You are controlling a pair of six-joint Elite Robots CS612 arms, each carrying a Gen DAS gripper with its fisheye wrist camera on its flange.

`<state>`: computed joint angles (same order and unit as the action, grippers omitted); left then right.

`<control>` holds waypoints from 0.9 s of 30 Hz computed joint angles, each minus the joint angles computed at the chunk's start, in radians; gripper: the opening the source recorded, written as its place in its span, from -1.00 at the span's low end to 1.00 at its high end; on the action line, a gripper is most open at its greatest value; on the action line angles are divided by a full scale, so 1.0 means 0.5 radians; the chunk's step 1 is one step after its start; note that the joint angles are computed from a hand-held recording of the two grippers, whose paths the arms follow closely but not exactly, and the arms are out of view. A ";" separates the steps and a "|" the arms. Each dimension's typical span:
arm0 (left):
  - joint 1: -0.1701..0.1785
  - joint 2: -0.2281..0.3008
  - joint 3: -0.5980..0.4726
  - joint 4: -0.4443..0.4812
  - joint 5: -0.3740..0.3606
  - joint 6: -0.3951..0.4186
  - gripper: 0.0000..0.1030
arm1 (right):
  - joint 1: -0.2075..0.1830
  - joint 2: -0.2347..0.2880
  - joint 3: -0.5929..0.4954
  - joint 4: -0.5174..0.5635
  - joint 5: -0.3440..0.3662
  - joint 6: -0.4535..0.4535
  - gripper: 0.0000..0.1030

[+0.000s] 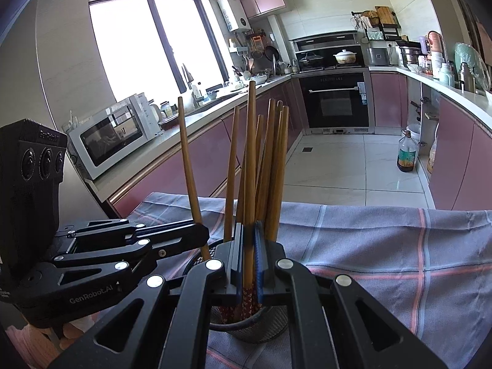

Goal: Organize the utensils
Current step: 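Lower both chopsticks into the mesh cup and open both tools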

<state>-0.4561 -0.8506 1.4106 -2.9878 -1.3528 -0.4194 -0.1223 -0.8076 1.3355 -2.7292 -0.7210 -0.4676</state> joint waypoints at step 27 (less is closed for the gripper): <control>-0.013 -0.027 0.130 -0.103 0.099 -0.124 -0.21 | 0.005 -0.013 0.029 -0.043 -0.119 0.010 -0.51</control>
